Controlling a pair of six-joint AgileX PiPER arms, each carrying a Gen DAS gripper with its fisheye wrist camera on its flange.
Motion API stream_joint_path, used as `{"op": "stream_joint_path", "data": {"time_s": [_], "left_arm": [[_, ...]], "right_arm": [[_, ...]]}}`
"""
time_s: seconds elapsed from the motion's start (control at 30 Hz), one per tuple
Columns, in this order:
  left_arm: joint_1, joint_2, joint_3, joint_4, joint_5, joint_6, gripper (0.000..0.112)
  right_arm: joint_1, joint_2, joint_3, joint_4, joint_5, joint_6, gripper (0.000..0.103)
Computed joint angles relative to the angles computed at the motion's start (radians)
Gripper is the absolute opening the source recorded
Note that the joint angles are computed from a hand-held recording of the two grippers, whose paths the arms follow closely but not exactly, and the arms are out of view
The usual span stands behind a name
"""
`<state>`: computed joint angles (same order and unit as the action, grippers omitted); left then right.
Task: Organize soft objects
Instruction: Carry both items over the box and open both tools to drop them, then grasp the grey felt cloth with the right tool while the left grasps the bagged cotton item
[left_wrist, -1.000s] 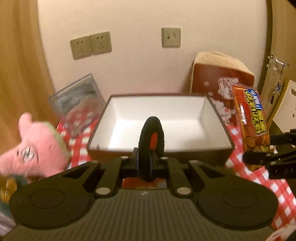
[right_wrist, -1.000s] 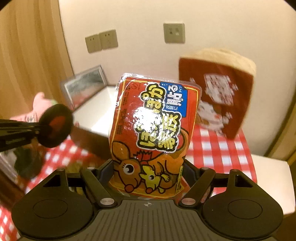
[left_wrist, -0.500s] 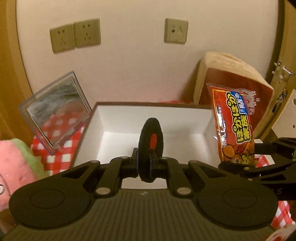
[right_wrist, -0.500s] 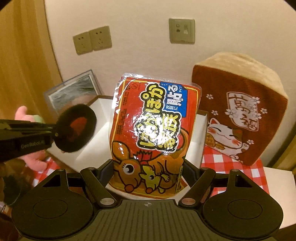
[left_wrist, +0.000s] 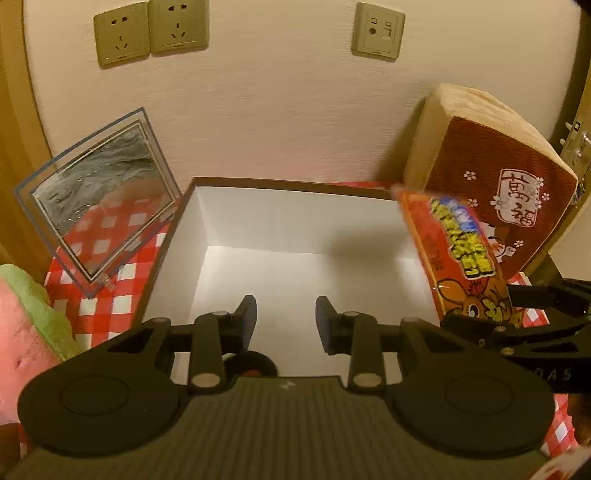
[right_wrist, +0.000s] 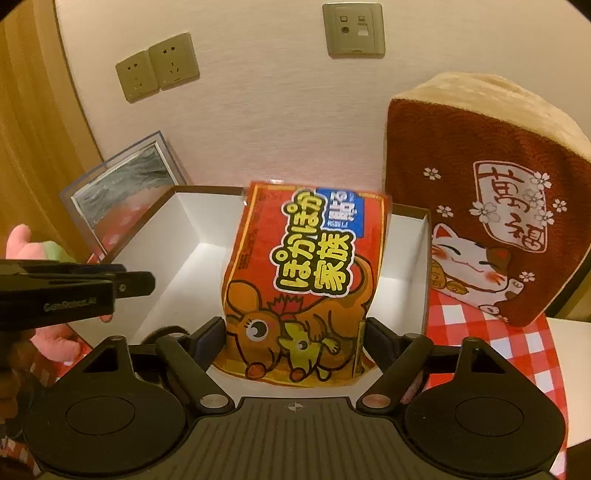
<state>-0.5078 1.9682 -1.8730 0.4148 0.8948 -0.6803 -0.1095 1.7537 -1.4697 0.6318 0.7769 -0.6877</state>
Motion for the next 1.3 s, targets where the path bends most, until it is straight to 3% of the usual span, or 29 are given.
{"op": "stream_joint_path", "data": {"time_s": [0.1, 0.5, 0.83, 1.07, 1.3], "left_arm": [[0.001, -0.014, 0.013, 0.0, 0.011, -0.005, 0.035], [-0.049, -0.129, 0.122, 0.035, 0.041, -0.058, 0.04], [-0.153, -0.313, 0.331, 0.126, 0.089, -0.226, 0.043], [-0.239, -0.436, 0.499, 0.153, 0.133, -0.327, 0.044], [-0.303, -0.513, 0.612, 0.158, 0.176, -0.426, 0.044]], "right_arm": [[-0.002, -0.001, 0.012, 0.032, -0.019, -0.03, 0.088], [-0.088, -0.072, 0.049, 0.126, 0.049, -0.105, 0.09], [-0.269, -0.263, 0.239, 0.231, 0.162, -0.245, 0.09], [-0.39, -0.349, 0.373, 0.214, 0.257, -0.298, 0.09], [-0.428, -0.393, 0.482, 0.159, 0.273, -0.305, 0.09]]}}
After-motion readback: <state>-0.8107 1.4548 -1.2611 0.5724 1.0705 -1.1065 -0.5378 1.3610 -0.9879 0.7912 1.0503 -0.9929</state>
